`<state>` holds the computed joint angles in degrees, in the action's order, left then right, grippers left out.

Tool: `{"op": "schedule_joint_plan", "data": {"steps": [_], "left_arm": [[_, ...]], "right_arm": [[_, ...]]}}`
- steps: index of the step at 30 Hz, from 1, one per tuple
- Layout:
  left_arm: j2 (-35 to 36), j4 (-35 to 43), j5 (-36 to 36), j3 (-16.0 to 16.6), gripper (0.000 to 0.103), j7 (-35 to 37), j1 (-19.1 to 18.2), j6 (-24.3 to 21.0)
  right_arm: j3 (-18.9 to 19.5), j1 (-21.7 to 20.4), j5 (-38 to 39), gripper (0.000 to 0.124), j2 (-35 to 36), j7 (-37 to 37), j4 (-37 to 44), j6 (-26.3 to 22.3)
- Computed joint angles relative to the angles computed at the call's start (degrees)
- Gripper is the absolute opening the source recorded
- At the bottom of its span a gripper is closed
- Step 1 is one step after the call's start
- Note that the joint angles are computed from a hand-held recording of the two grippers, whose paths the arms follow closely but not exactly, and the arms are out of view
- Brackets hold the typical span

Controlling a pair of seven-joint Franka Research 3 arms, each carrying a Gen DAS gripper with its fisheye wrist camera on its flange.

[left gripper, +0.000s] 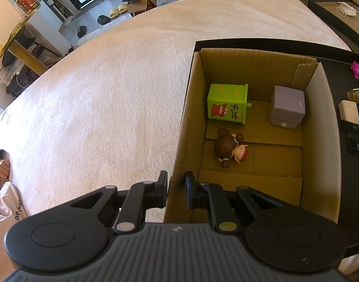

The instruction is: Organize rigid objects

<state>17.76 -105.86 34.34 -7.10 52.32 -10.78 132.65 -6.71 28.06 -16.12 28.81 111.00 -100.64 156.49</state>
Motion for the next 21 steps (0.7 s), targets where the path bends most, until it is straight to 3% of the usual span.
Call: {"op": "schedule_joint_plan", "data": {"steps": [6, 14, 21], "left_arm": [[0.03, 0.09, -0.19, 0.0, 0.014, 0.29, 0.05, -0.04], [0.4, 0.42, 0.05, 0.1, 0.014, 0.03, -0.1, -0.23], [0.45, 0.43, 0.06, 0.09, 0.014, -0.14, -0.16, -0.14]], "right_arm": [[-1.31, 0.73, 0.38, 0.061, 2.8, 4.44, 2.74, -0.4], [0.43, -1.54, 3.66, 0.037, 3.74, 2.18, 3.45, -1.98], [1.15, -2.25, 5.4, 0.036, 2.5, -0.93, 1.56, 0.03]]}}
